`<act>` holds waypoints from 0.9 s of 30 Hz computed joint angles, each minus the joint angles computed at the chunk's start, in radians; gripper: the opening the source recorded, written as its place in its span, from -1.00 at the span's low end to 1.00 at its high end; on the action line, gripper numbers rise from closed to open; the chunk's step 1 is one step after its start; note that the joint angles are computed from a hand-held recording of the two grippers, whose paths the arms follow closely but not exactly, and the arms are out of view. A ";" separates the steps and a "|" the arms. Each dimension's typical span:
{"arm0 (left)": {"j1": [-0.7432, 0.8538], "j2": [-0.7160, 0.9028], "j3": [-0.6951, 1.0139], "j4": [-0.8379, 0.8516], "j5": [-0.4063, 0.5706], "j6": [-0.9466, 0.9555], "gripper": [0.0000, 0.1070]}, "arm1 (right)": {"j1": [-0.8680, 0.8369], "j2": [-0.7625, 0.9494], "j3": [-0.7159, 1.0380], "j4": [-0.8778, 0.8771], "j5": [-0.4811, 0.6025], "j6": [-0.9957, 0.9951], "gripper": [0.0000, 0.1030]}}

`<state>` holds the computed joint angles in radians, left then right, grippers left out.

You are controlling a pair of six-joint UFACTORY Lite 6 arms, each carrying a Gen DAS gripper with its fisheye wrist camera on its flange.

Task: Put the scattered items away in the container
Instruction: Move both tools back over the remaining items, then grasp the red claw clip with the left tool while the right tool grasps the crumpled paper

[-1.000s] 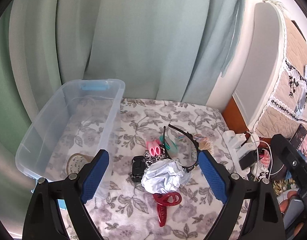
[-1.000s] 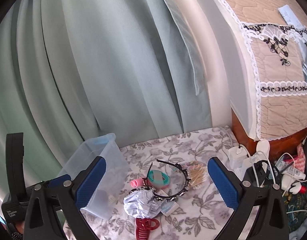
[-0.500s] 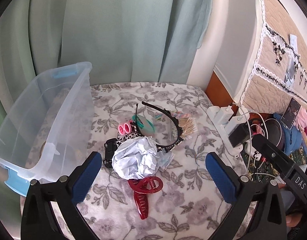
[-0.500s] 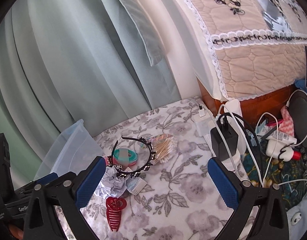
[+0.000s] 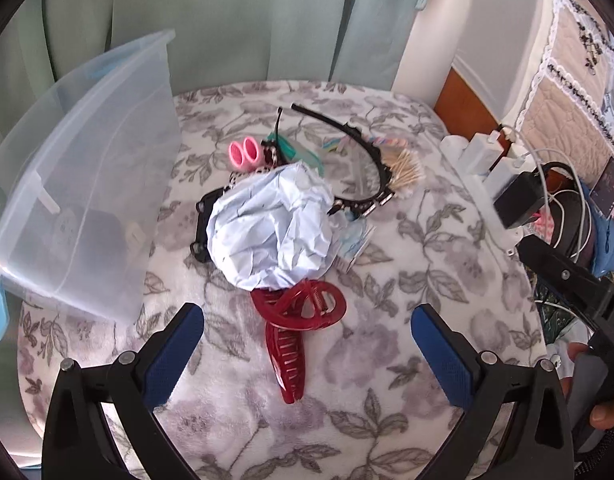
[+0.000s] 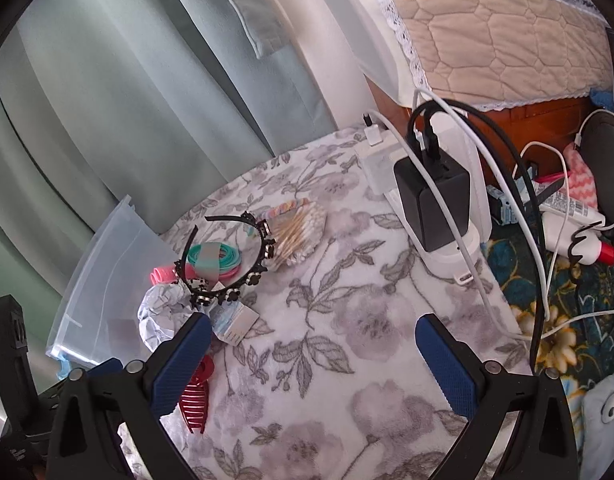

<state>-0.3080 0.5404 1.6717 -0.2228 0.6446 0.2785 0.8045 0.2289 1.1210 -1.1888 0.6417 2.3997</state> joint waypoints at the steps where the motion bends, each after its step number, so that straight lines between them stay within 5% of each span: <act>1: -0.003 0.012 -0.003 0.021 -0.006 -0.022 0.93 | -0.005 0.004 -0.004 -0.014 -0.018 0.011 1.00; 14: 0.002 0.101 0.006 0.128 -0.063 -0.160 0.90 | -0.044 0.160 0.140 -0.024 -0.180 -0.072 1.00; 20: 0.004 0.125 0.018 0.094 -0.070 -0.131 0.63 | -0.070 0.241 0.262 -0.014 -0.259 -0.160 1.00; 27: 0.027 0.152 0.033 0.004 -0.052 -0.066 0.59 | -0.100 0.386 0.491 0.247 -0.331 -0.531 0.97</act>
<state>-0.2810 0.6926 1.7052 -0.2184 0.5927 0.2125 0.7043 0.6153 1.6122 -0.9413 0.3104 1.8689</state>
